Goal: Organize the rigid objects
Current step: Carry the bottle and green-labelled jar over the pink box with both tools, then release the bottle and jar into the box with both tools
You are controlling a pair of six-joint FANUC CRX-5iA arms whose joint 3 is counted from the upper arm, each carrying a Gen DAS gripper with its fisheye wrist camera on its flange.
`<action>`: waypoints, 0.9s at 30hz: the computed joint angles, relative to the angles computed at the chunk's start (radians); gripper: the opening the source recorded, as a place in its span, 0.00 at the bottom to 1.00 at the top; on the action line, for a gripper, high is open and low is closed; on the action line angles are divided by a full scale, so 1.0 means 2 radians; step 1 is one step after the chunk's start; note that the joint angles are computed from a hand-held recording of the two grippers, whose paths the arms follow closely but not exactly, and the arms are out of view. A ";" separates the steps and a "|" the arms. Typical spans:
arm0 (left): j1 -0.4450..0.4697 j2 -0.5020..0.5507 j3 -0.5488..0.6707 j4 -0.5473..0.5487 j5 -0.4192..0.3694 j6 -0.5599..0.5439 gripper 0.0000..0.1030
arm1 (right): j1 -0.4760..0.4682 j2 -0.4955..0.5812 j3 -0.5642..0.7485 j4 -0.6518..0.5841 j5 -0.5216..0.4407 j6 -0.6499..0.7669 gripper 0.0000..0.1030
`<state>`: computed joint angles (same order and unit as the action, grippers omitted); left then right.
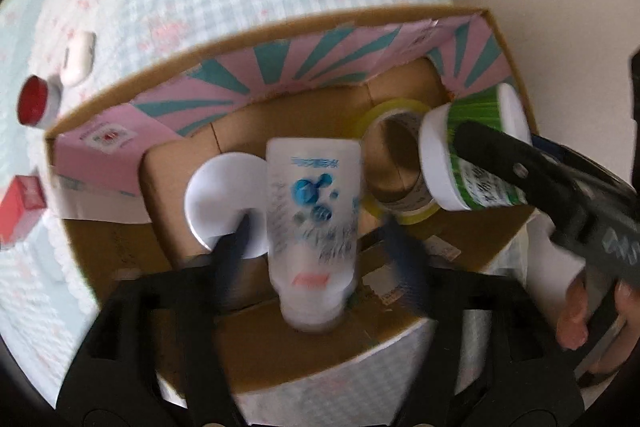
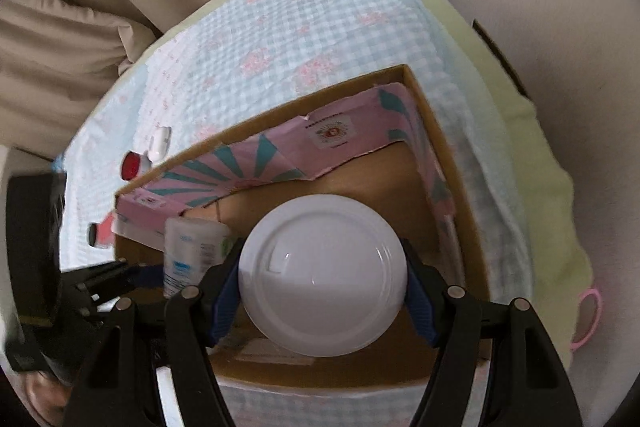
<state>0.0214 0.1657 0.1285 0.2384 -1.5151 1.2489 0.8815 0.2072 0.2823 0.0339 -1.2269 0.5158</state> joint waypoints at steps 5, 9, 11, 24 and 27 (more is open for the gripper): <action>0.013 -0.016 -0.008 -0.001 -0.004 -0.016 1.00 | -0.003 -0.018 -0.023 0.002 0.045 -0.067 1.00; 0.027 -0.031 -0.022 -0.009 -0.005 -0.025 1.00 | 0.014 -0.045 -0.059 0.048 0.071 -0.138 1.00; 0.037 -0.036 -0.029 -0.005 -0.006 -0.025 1.00 | 0.017 -0.048 -0.059 0.049 0.067 -0.146 1.00; 0.067 -0.073 -0.025 -0.006 -0.024 -0.025 1.00 | 0.037 -0.046 -0.033 0.050 0.022 -0.132 1.00; 0.080 -0.086 -0.024 -0.004 -0.030 -0.029 1.00 | 0.045 -0.047 -0.026 0.057 0.012 -0.134 1.00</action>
